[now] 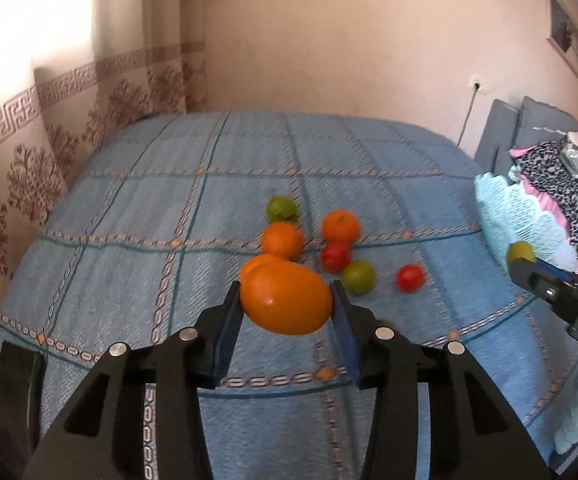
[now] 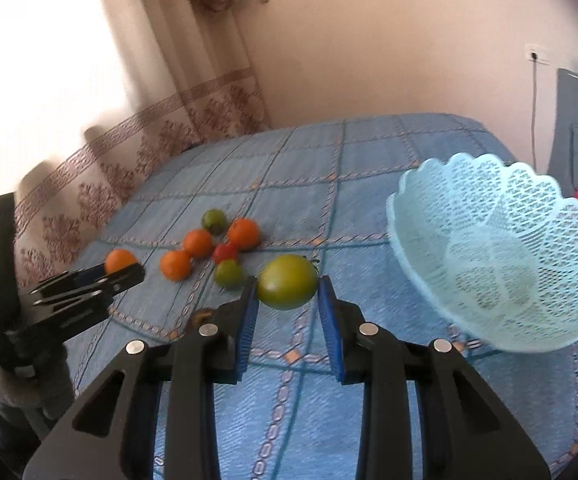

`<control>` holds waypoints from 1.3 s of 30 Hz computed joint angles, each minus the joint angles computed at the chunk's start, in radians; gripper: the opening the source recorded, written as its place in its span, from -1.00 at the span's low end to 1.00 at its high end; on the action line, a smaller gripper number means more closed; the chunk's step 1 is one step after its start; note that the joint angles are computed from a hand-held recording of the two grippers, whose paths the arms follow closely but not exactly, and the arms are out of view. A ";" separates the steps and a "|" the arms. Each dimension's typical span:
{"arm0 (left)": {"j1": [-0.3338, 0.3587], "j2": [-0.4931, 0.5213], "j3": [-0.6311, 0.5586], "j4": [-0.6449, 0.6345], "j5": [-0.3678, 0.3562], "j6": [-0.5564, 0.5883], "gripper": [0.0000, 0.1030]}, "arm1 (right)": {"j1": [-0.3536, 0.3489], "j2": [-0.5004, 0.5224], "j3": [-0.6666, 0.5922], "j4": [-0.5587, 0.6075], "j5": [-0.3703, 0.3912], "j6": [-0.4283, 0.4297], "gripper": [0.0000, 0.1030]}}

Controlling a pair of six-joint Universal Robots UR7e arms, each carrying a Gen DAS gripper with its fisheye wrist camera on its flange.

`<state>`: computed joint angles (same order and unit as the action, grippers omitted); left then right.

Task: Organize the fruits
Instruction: 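Carry both fruits to the blue basket and open both tools to drop them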

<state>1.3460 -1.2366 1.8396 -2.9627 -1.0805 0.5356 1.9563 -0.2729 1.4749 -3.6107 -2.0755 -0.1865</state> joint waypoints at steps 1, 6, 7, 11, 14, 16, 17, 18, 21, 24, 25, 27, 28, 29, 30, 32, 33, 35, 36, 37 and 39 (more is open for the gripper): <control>-0.011 -0.005 0.006 0.001 -0.006 -0.001 -0.15 | -0.002 -0.005 0.005 -0.011 -0.005 0.004 -0.39; -0.060 -0.005 0.018 0.026 -0.030 -0.012 -0.15 | -0.017 -0.044 0.042 -0.074 -0.035 0.025 -0.39; -0.067 0.003 0.014 0.029 -0.032 -0.015 -0.15 | -0.021 -0.051 0.050 -0.086 -0.039 0.030 -0.39; -0.103 0.019 0.016 0.031 -0.054 -0.024 -0.15 | -0.040 -0.081 0.079 -0.132 -0.072 0.050 -0.39; -0.130 0.040 0.015 0.022 -0.067 -0.021 -0.15 | -0.046 -0.082 0.075 -0.173 -0.133 0.037 -0.39; -0.144 0.060 0.009 0.020 -0.077 -0.022 -0.15 | -0.056 -0.093 0.086 -0.196 -0.148 0.039 -0.39; -0.152 0.072 0.004 0.023 -0.085 -0.025 -0.15 | -0.064 -0.102 0.096 -0.203 -0.144 0.052 -0.39; -0.155 0.080 0.002 0.025 -0.091 -0.027 -0.15 | -0.068 -0.107 0.101 -0.208 -0.146 0.057 -0.39; -0.169 0.113 -0.011 0.029 -0.126 -0.038 -0.15 | -0.077 -0.110 0.100 -0.213 -0.161 0.065 -0.39; -0.178 0.150 -0.029 0.035 -0.160 -0.044 -0.15 | -0.090 -0.120 0.107 -0.207 -0.158 0.077 -0.39; -0.181 0.167 -0.039 0.041 -0.171 -0.047 -0.15 | -0.094 -0.122 0.108 -0.204 -0.158 0.081 -0.39; -0.183 0.187 -0.046 0.041 -0.181 -0.049 -0.15 | -0.101 -0.125 0.108 -0.198 -0.162 0.090 -0.39; -0.185 0.201 -0.054 0.043 -0.184 -0.050 -0.15 | -0.104 -0.126 0.110 -0.196 -0.164 0.095 -0.39; -0.185 0.212 -0.063 0.050 -0.185 -0.054 -0.15 | -0.106 -0.127 0.110 -0.194 -0.169 0.103 -0.39; -0.184 0.221 -0.072 0.059 -0.190 -0.056 -0.15 | -0.109 -0.128 0.111 -0.192 -0.173 0.109 -0.39; -0.180 0.237 -0.084 0.073 -0.198 -0.062 -0.15 | -0.114 -0.129 0.110 -0.189 -0.180 0.118 -0.39; -0.179 0.247 -0.092 0.081 -0.202 -0.063 -0.15 | -0.112 -0.127 0.108 -0.191 -0.187 0.117 -0.39; -0.177 0.256 -0.097 0.092 -0.207 -0.061 -0.15 | -0.110 -0.121 0.100 -0.201 -0.206 0.108 -0.39; -0.177 0.262 -0.101 0.102 -0.209 -0.059 -0.15 | -0.109 -0.120 0.099 -0.204 -0.211 0.108 -0.39; -0.174 0.260 -0.102 0.111 -0.214 -0.057 -0.15 | -0.111 -0.121 0.100 -0.205 -0.211 0.113 -0.39; -0.174 0.262 -0.102 0.118 -0.222 -0.051 -0.15 | -0.113 -0.121 0.101 -0.208 -0.215 0.121 -0.39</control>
<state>1.1724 -0.9750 1.7379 -2.8444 -1.3021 0.4843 1.8432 -0.3943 1.5760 -3.8183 -2.2902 -0.0654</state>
